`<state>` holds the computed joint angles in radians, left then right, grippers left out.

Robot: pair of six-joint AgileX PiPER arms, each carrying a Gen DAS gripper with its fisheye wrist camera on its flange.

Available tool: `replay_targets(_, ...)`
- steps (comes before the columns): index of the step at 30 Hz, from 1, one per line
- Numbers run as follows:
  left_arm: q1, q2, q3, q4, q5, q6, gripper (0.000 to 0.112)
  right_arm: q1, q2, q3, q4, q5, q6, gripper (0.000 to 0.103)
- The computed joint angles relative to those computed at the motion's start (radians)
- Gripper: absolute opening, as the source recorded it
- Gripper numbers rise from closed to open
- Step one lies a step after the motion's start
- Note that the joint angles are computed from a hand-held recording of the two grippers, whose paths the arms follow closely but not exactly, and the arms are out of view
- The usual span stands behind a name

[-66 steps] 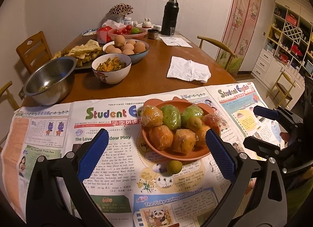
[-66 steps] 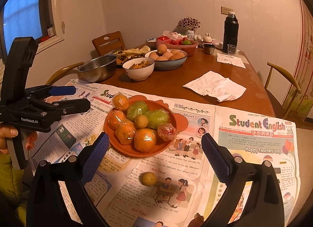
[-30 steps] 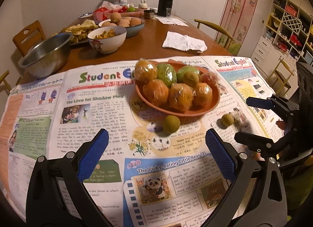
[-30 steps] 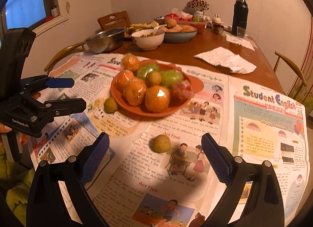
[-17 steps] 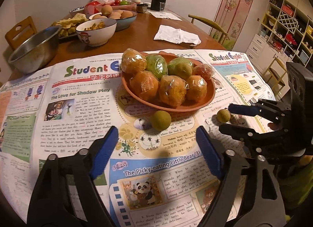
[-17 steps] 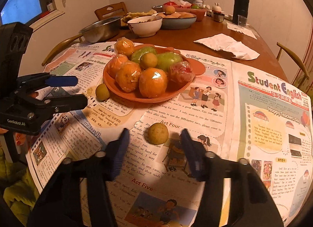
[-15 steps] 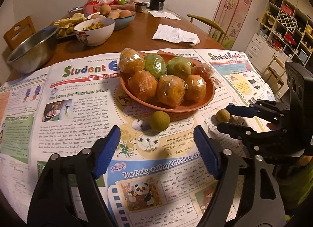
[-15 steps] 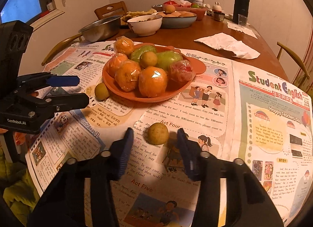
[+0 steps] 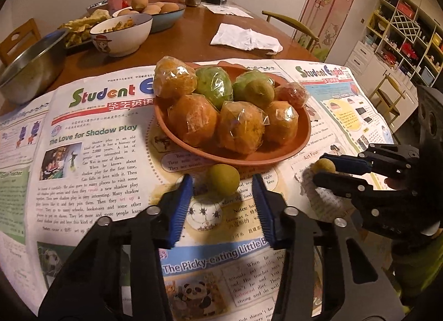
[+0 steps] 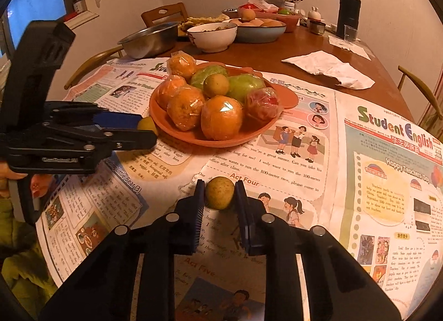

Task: Organize fruits
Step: 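Grasp a small round brown fruit on the newspaper with the right tool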

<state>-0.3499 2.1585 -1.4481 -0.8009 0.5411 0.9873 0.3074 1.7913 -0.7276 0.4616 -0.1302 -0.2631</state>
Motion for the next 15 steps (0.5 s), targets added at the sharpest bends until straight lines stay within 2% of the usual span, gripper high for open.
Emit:
replay_targets(7,-0.005,0.025,-0.035,0.029,0.005,-0.024,0.018,-0.012,-0.020,0.018,-0.205,-0.011,0.201,0.021)
replay_targets(15,0.007,0.012,-0.021,-0.009,0.022,0.010,0.018,-0.027,-0.037,0.030,-0.329,-0.021,0.321,0.021)
